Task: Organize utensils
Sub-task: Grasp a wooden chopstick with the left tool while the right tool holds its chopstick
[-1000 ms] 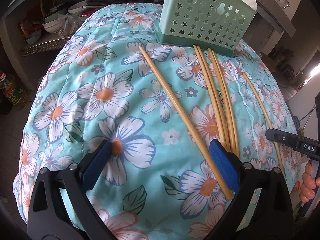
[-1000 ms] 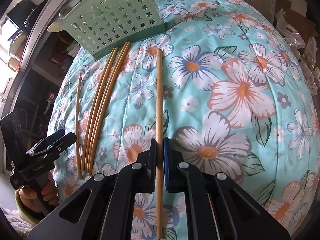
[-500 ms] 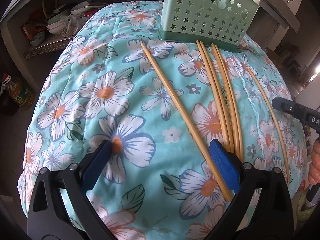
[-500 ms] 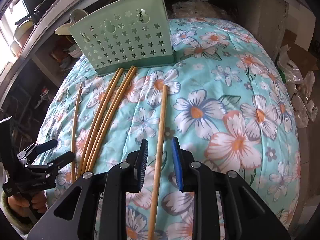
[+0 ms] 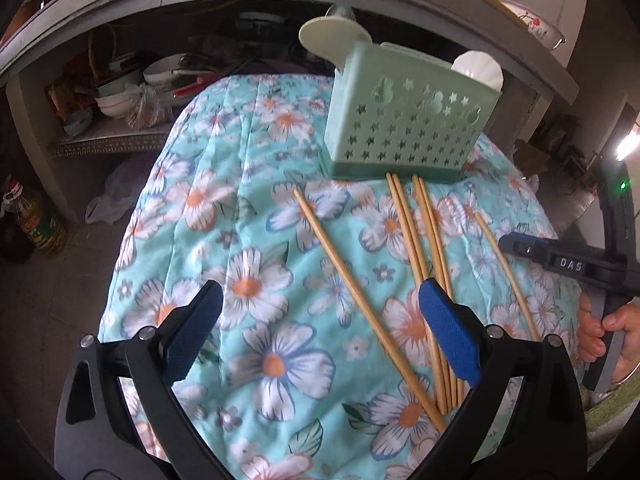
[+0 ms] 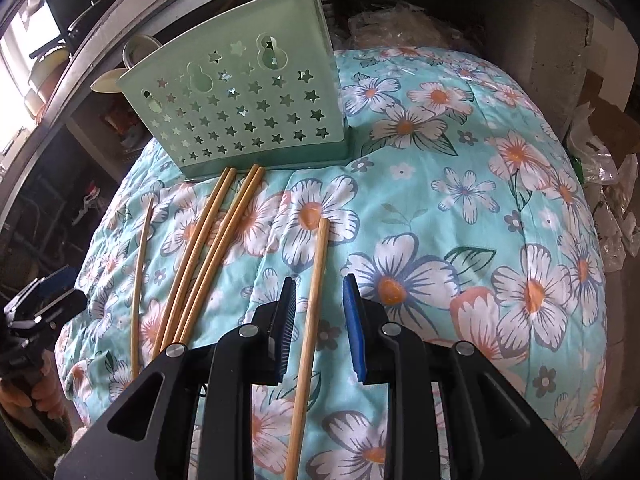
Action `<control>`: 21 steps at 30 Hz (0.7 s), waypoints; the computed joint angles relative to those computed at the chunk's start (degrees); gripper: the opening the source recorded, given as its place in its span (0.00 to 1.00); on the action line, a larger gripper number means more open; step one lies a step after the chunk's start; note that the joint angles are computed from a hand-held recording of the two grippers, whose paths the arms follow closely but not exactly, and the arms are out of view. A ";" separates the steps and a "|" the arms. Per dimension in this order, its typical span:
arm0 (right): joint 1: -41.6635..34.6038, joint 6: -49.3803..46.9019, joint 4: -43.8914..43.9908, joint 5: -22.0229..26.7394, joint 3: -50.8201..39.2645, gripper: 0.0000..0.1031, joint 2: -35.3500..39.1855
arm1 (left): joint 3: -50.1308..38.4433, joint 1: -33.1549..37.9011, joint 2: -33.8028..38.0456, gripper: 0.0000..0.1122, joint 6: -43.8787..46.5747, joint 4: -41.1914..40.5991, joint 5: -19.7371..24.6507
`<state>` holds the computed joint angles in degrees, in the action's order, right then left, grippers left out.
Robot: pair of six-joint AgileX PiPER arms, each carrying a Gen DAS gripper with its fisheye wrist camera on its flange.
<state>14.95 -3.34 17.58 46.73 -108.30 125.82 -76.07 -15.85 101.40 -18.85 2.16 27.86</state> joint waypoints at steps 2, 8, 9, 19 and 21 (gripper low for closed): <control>-0.35 -0.73 0.67 0.70 -1.19 0.24 0.77 | -2.90 1.26 1.56 0.84 4.84 -4.66 0.19; -1.15 -2.89 2.36 3.94 -6.06 0.24 3.64 | -11.62 4.09 8.89 0.75 16.83 -18.17 2.08; -1.34 -3.46 3.00 4.69 -7.08 0.24 4.21 | -14.24 4.44 10.92 0.71 17.36 -18.75 3.79; -1.31 -3.53 2.42 12.32 -18.66 0.24 11.25 | -30.57 7.27 24.42 0.30 13.13 -17.97 16.45; -1.11 -2.87 1.66 14.04 -22.14 0.22 13.28 | -31.81 7.61 25.45 0.26 13.21 -17.69 16.98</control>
